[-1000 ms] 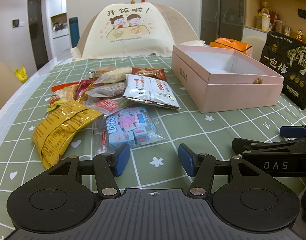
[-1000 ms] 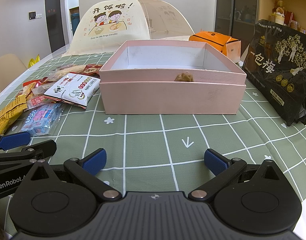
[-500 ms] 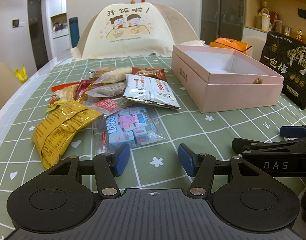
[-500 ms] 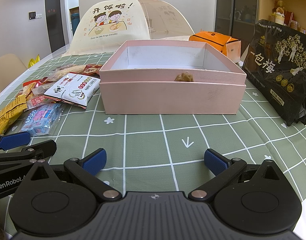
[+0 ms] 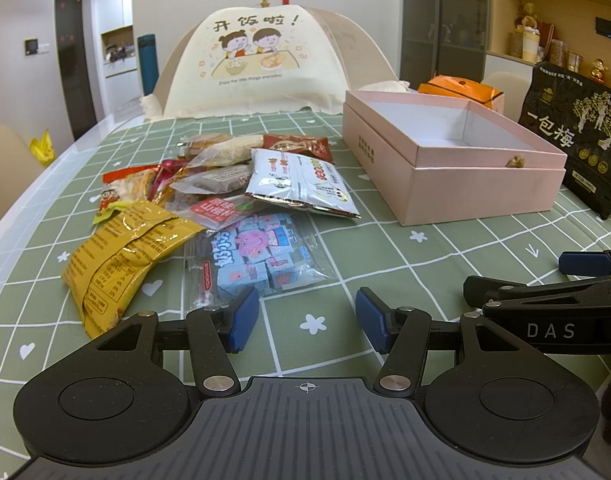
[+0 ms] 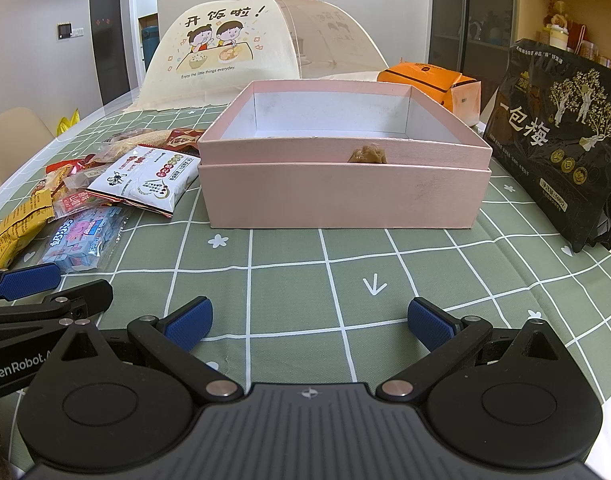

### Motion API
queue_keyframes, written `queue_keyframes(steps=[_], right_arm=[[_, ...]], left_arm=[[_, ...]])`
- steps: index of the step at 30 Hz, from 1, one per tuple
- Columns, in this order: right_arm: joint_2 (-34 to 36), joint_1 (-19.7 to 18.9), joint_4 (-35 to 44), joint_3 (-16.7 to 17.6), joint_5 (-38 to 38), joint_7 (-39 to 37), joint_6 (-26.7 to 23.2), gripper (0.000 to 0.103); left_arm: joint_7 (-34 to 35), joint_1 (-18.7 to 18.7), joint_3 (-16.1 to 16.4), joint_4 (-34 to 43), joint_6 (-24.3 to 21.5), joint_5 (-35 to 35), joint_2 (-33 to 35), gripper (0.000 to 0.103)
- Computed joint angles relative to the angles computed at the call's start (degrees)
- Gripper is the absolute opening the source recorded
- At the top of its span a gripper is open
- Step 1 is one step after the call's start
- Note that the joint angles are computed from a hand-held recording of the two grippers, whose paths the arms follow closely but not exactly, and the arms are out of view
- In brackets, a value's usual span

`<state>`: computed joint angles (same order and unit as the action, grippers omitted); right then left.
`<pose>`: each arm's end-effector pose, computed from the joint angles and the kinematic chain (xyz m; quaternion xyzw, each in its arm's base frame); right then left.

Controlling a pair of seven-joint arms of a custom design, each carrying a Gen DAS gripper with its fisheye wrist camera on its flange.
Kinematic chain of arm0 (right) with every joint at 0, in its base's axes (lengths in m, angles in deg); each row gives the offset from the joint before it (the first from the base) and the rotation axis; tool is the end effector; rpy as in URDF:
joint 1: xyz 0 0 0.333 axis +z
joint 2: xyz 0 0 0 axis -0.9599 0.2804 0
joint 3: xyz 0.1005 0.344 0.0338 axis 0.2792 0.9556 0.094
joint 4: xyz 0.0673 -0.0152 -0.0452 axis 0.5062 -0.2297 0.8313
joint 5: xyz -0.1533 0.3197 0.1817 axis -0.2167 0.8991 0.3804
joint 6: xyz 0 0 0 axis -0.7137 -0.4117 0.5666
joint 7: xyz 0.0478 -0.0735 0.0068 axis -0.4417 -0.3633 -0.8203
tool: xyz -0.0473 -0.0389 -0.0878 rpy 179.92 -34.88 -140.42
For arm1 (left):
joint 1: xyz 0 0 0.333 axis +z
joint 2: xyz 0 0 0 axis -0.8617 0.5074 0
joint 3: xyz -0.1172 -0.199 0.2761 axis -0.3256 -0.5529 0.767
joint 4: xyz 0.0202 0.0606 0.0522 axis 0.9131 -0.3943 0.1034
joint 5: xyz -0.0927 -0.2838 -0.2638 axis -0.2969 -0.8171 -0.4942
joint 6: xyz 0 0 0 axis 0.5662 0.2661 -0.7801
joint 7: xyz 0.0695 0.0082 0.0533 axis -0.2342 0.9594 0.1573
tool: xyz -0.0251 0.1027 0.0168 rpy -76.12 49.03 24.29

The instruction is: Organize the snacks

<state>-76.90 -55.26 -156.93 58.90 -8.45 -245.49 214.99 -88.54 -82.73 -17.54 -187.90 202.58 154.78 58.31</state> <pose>0.5269 0.2429 0.3990 -0.5835 0.6883 -0.3212 0.2873 0.5386 -0.3863 0.4208 -0.5413 0.7115 -0.3509 0.2786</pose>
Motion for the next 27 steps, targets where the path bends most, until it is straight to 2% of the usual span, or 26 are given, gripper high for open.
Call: queue_keyframes(steps=[18,20,22,24,26,27], right_arm=[[-0.01,0.04,0.00,-0.03,-0.03,0.04,-0.02,0.103],[-0.11,0.06,-0.19,-0.01,-0.15,0.20,-0.02,0.103],[-0.51,-0.60,-0.68,-0.06,2.31,-3.67,2.46,0.103],[-1.11,-1.86,-1.66,0.33,12.95,-16.52,6.00,0.103],[-2.22,-2.55,-3.42,1.64,26.45,-30.81,6.91,0.103],[-2.28,-2.47,-3.40,1.62,29.70,-33.29,6.26,0.103]], left_arm=[[-0.04,0.01,0.02,0.00,0.08,0.00,0.00,0.061],[1.27,0.65,-0.07,-0.40,1.94,-0.33,-0.21,0.059],[9.52,3.12,-1.68,-2.17,5.40,-9.03,-1.10,0.058],[26.71,8.51,-7.30,-4.69,6.99,-27.06,-2.07,0.058],[36.09,12.12,-11.43,-4.27,5.34,-38.02,-2.22,0.058],[38.94,13.30,-12.34,-3.57,4.94,-41.54,-2.31,0.056]])
